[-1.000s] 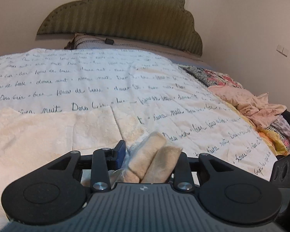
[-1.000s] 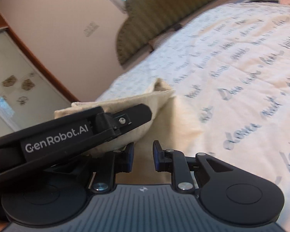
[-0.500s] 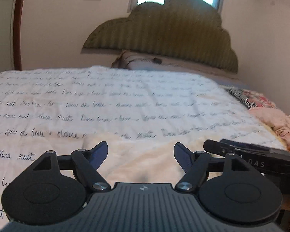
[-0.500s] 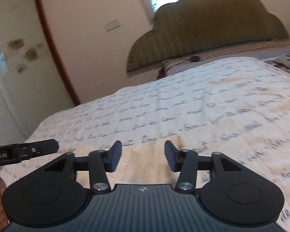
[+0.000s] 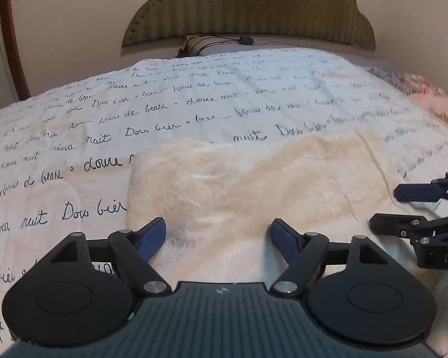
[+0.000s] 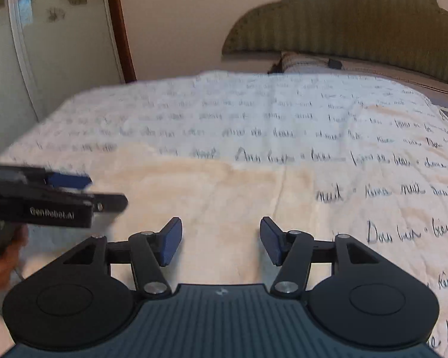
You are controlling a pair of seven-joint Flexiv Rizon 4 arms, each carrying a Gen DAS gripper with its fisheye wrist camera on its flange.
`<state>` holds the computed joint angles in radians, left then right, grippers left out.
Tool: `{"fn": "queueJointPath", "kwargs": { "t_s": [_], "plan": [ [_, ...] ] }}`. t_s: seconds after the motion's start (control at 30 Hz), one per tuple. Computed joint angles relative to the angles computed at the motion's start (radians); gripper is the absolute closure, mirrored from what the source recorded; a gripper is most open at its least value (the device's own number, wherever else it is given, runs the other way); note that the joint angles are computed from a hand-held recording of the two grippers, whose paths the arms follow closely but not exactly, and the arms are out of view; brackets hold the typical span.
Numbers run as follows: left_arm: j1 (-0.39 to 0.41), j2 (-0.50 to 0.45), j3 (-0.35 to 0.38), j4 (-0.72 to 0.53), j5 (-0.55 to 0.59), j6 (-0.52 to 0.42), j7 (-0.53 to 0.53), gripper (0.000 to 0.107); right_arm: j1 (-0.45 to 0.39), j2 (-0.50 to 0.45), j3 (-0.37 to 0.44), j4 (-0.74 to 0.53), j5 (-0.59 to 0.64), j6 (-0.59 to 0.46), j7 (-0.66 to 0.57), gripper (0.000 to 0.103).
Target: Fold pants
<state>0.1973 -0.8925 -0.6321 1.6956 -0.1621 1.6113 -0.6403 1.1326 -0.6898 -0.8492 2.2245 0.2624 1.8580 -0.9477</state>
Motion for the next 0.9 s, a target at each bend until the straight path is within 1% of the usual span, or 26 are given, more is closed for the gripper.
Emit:
{"fn": "queueJointPath", "kwargs": {
  "t_s": [0.03, 0.07, 0.1, 0.17, 0.2, 0.23, 0.27, 0.3, 0.33, 0.4, 0.43, 0.47, 0.5, 0.53, 0.57, 0.6, 0.63, 0.67, 0.73, 0.8, 0.83, 0.87, 0.9],
  "plan": [
    [0.011, -0.002, -0.012, 0.015, 0.011, 0.022, 0.008, 0.026, -0.004, -0.027, -0.001, -0.006, -0.002, -0.036, 0.005, 0.046],
    [0.045, -0.002, -0.049, 0.039, 0.025, 0.040, 0.016, 0.029, -0.034, -0.032, 0.031, 0.002, -0.002, -0.006, 0.033, 0.046],
    [0.096, -0.006, -0.103, 0.064, 0.045, 0.042, 0.030, 0.028, -0.049, -0.023, 0.056, 0.013, 0.030, 0.036, 0.046, 0.046],
    [0.183, -0.012, -0.190, 0.104, 0.069, 0.048, 0.037, 0.026, -0.007, -0.004, 0.034, 0.054, 0.087, 0.092, 0.053, 0.045],
    [0.213, -0.015, -0.216, 0.115, 0.077, 0.057, 0.031, 0.024, 0.004, 0.008, 0.042, 0.061, 0.157, 0.120, 0.013, 0.043],
    [0.242, -0.021, -0.239, 0.124, 0.084, 0.065, 0.021, 0.023, -0.011, 0.035, 0.083, 0.056, 0.252, 0.148, -0.055, 0.037],
    [0.265, -0.023, -0.251, 0.128, 0.086, 0.060, 0.006, 0.019, -0.054, 0.060, 0.138, 0.064, 0.282, 0.192, -0.066, 0.033],
    [0.280, -0.020, -0.250, 0.122, 0.079, 0.030, -0.008, 0.017, -0.124, 0.082, 0.203, 0.091, 0.246, 0.253, -0.012, 0.029],
    [0.288, -0.013, -0.242, 0.110, 0.064, -0.021, -0.016, 0.017, -0.194, 0.091, 0.246, 0.135, 0.148, 0.315, 0.107, 0.029],
    [0.310, -0.005, -0.233, 0.070, 0.010, -0.187, 0.005, 0.017, -0.334, 0.066, 0.270, 0.227, -0.151, 0.477, 0.419, 0.029],
    [0.310, 0.000, -0.217, 0.043, -0.018, -0.278, 0.014, 0.017, -0.403, 0.018, 0.261, 0.252, -0.303, 0.602, 0.578, 0.029],
    [0.303, 0.003, -0.194, 0.014, -0.044, -0.366, 0.017, 0.017, -0.473, -0.018, 0.273, 0.255, -0.407, 0.703, 0.673, 0.029],
    [0.299, -0.001, -0.182, -0.010, -0.067, -0.431, 0.022, 0.017, -0.543, -0.049, 0.304, 0.241, -0.480, 0.787, 0.729, 0.028],
    [0.300, -0.017, -0.180, -0.041, -0.095, -0.505, 0.032, 0.017, -0.613, -0.061, 0.359, 0.222, -0.518, 0.835, 0.725, 0.028],
    [0.297, -0.031, -0.174, -0.066, -0.122, -0.559, 0.035, 0.016, -0.683, -0.067, 0.407, 0.198, -0.583, 0.863, 0.709, 0.028],
    [0.292, -0.045, -0.166, -0.089, -0.149, -0.601, 0.031, 0.014, -0.752, -0.057, 0.472, 0.176, -0.630, 0.849, 0.669, 0.028],
    [0.289, -0.063, -0.166, -0.107, -0.178, -0.630, 0.033, 0.014, -0.822, -0.042, 0.547, 0.152, -0.662, 0.811, 0.624, 0.028],
    [0.291, -0.079, -0.175, -0.114, -0.208, -0.638, 0.044, 0.012, -0.892, -0.032, 0.616, 0.125, -0.701, 0.771, 0.589, 0.028],
    [0.291, -0.099, -0.190, -0.121, -0.261, -0.647, 0.062, 0.011, -1.032, -0.030, 0.771, 0.068, -0.730, 0.698, 0.522, 0.027],
    [0.271, -0.100, -0.179, -0.134, -0.297, -0.672, 0.057, 0.011, -1.163, -0.061, 0.926, 0.003, -0.729, 0.660, 0.469, 0.027],
    [0.263, -0.098, -0.176, -0.135, -0.310, -0.682, 0.064, 0.011, -1.198, -0.079, 0.970, -0.024, -0.722, 0.652, 0.459, 0.029],
    [0.254, -0.092, -0.173, -0.133, -0.323, -0.689, 0.068, 0.013, -1.204, -0.090, 0.986, -0.045, -0.708, 0.641, 0.454, 0.030],
    [0.246, -0.081, -0.171, -0.117, -0.338, -0.666, 0.075, 0.018, -1.185, -0.093, 0.977, -0.054, -0.684, 0.634, 0.451, 0.037]
  ]
}}
